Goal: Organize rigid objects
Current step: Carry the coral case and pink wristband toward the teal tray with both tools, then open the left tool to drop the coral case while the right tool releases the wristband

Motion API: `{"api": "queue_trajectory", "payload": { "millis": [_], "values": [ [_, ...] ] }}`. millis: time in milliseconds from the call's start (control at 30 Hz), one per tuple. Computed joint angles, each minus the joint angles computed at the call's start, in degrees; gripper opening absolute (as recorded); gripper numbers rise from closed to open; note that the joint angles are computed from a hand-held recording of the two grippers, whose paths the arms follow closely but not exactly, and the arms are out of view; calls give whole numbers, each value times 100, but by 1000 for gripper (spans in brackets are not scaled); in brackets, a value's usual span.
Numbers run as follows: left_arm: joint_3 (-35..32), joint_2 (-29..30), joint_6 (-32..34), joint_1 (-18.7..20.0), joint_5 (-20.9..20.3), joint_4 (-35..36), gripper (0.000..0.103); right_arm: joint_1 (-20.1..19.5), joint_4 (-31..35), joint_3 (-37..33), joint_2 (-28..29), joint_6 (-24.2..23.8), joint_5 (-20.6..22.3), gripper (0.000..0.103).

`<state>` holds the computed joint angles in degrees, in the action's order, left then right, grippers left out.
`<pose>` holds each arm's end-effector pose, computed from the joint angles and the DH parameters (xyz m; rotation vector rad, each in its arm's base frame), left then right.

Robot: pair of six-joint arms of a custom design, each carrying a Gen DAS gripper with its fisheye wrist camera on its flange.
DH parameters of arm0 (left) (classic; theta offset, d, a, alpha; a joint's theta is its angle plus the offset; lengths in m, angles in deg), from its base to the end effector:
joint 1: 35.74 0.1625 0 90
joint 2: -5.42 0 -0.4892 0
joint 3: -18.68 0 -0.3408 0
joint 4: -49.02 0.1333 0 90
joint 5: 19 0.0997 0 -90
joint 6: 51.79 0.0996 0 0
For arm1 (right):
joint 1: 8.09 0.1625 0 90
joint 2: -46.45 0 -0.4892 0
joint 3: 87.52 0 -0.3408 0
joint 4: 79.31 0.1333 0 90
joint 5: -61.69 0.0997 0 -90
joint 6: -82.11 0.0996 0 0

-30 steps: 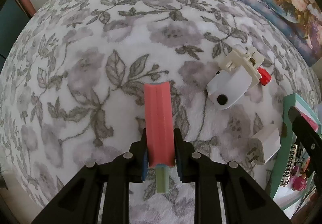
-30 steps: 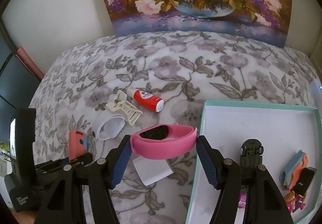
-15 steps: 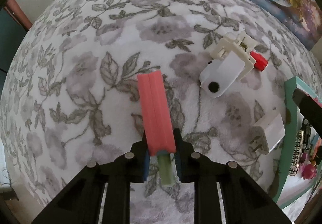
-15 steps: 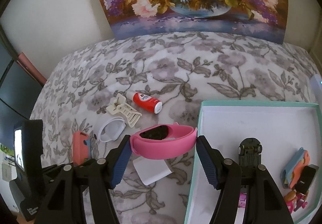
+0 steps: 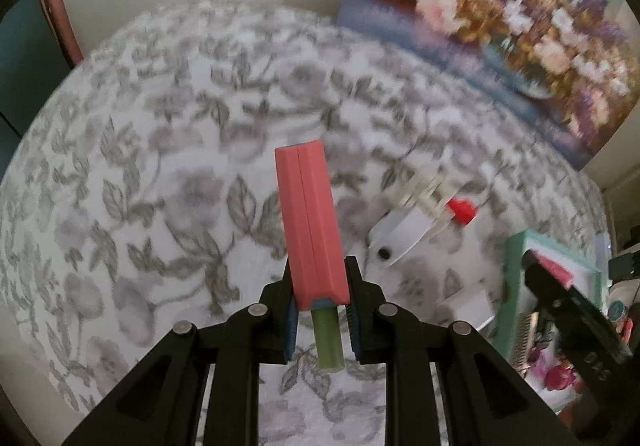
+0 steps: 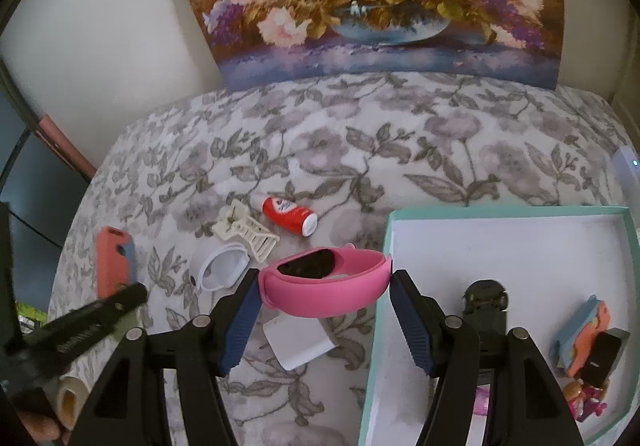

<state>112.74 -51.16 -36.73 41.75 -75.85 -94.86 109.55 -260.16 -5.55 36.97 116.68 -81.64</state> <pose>0.0405 -0.6841 0.3116 0.4988 2.4896 -0.3487 0.3713 -0.5939 -0.1070 -0.3303 -2.3195 0.9289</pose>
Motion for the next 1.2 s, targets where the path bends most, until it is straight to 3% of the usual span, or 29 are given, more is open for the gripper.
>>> {"api": "queue_trajectory", "payload": {
  "millis": [467,733,1033,1200],
  "values": [
    [862,-257,179,-619,-620,-531,21,-115,-1123,1599,-715,878,-301,68],
    [1486,-161,427,-993,-777,-915,21,-271,-1488,2679,-1129,1767,-604,68],
    [1700,136,604,-1058,-902,-1148,21,-401,-1864,3608,-1409,2599,-786,68],
    [1752,285,673,-1056,-865,-1412,21,-467,-2040,3681,-1376,2540,-705,68]
  ]
}}
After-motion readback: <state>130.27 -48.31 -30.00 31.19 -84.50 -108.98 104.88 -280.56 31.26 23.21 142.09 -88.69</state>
